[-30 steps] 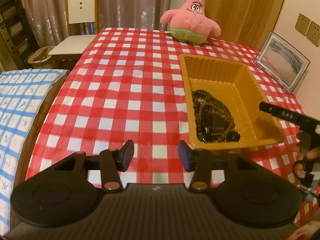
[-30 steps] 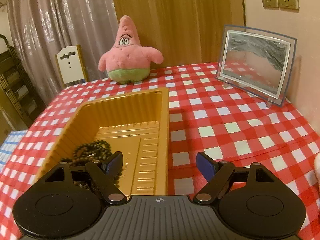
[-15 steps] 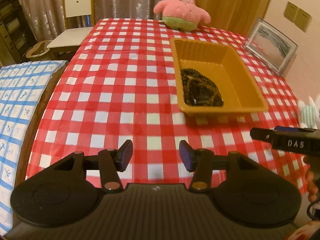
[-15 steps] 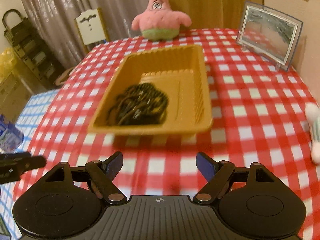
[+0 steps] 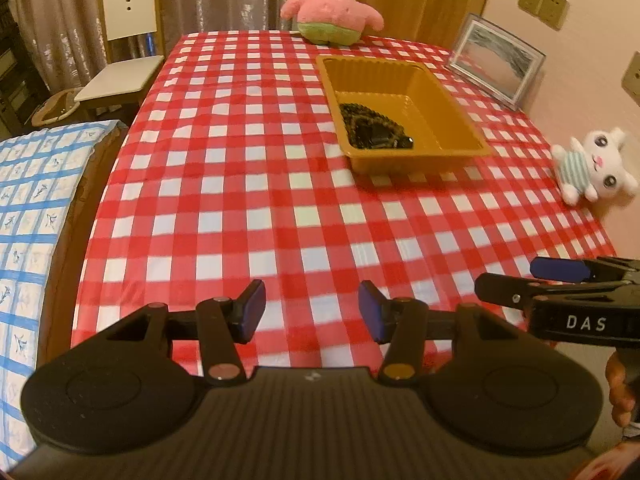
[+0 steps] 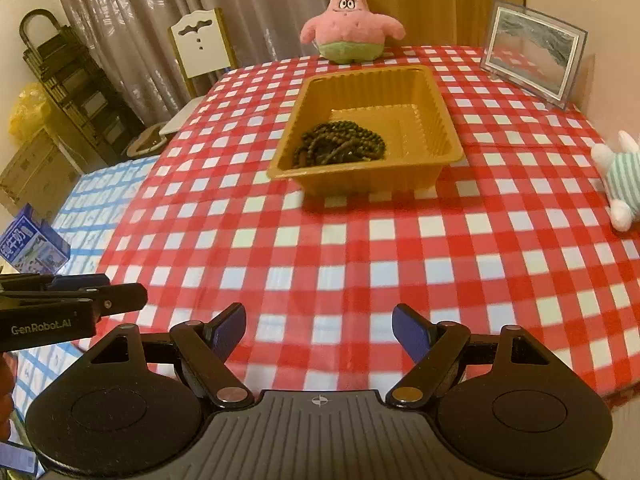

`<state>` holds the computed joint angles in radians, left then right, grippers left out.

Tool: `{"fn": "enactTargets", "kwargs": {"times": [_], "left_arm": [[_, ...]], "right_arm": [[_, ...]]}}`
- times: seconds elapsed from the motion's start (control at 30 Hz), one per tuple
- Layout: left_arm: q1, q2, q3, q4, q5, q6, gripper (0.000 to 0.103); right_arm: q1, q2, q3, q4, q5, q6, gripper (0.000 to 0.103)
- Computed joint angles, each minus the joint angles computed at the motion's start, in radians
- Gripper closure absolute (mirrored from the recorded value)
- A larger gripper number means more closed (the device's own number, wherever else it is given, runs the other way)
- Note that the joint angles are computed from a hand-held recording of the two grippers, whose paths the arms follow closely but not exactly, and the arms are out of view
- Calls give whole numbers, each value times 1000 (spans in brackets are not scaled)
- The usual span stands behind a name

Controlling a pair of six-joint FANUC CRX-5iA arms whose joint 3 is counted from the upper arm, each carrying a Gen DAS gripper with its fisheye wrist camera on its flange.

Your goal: Organize jewelry

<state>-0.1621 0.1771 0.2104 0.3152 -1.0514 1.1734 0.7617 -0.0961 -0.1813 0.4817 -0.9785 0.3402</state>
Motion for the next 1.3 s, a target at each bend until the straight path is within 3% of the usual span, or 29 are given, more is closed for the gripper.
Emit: {"fn": "enactTargets", "kwargs": {"times": [0.4, 1.3], "left_arm": [[39, -101, -125, 52, 18, -111, 51], [59, -122, -140, 69, 37, -124, 51]], "right_arm": [[99, -19, -34, 72, -38, -117, 23], [109, 7, -21, 104, -20, -111, 23]]}}
